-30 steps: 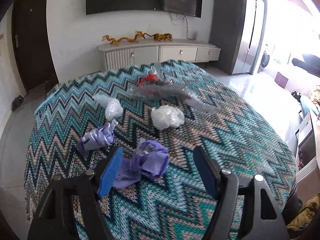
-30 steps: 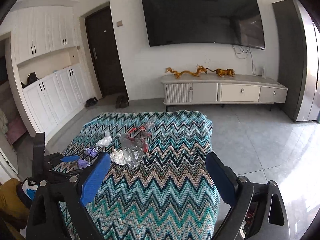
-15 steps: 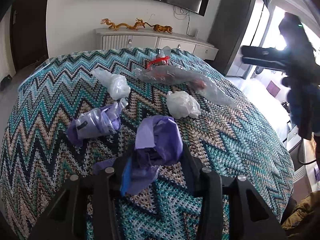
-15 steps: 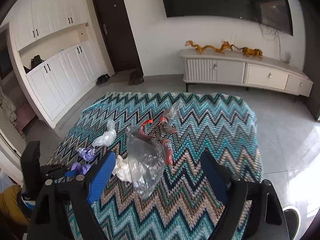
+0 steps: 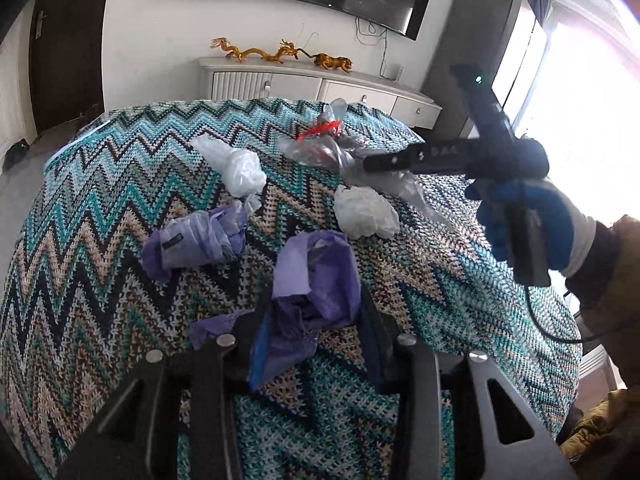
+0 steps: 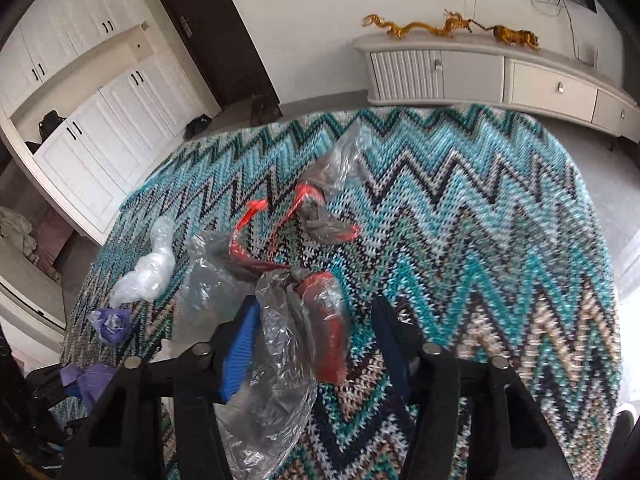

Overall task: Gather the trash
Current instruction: 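Grasp the purple plastic with the left tool while the right tool grasps the clear plastic with red strap, then carry the purple plastic and clear plastic over the grey bin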

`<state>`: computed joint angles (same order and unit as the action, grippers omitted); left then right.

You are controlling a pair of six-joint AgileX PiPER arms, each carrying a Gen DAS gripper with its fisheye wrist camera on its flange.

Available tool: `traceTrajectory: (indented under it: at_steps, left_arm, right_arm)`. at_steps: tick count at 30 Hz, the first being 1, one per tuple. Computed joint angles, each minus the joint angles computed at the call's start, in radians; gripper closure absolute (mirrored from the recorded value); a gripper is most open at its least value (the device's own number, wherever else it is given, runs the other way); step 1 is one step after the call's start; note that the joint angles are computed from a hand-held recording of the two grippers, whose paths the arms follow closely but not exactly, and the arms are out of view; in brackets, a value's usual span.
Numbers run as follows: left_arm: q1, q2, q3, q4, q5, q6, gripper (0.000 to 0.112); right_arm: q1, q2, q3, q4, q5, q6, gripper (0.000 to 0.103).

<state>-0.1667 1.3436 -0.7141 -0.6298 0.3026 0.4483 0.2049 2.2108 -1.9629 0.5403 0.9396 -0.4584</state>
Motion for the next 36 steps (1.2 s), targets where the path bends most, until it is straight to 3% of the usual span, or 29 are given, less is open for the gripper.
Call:
traceTrajectory:
  at_steps: [4, 6, 12, 19, 25, 30, 36]
  left_arm:
    - [-0.016, -0.033, 0.024, 0.048, -0.009, -0.078, 0.076]
    - [-0.025, -0.051, 0.035, 0.078, -0.012, -0.118, 0.077]
    - [-0.079, -0.121, 0.047, 0.229, -0.017, -0.312, 0.077]
    - [-0.190, -0.237, 0.050, 0.542, 0.020, -0.705, 0.077]
    - [-0.374, -0.281, -0.017, 0.937, 0.123, -1.149, 0.078]
    - [-0.524, -0.242, -0.122, 1.094, 0.208, -1.325, 0.078]
    - [-0.650, -0.067, -0.334, 1.088, 0.246, -1.309, 0.078]
  right_arm:
    - [0.005, -0.022, 0.056, 0.012, -0.026, -0.046, 0.081]
    - [-0.005, -0.053, 0.106, 0.022, -0.043, -0.079, 0.088]
    - [-0.074, -0.212, 0.341, 0.097, -0.121, -0.204, 0.090]
    - [-0.229, -0.435, 0.592, 0.224, -0.104, -0.379, 0.090]
    - [-0.445, -0.634, 0.759, 0.348, 0.005, -0.543, 0.090]
    - [-0.671, -0.745, 0.843, 0.417, 0.101, -0.666, 0.090]
    - [-0.983, -0.767, 0.868, 0.479, 0.203, -0.804, 0.090]
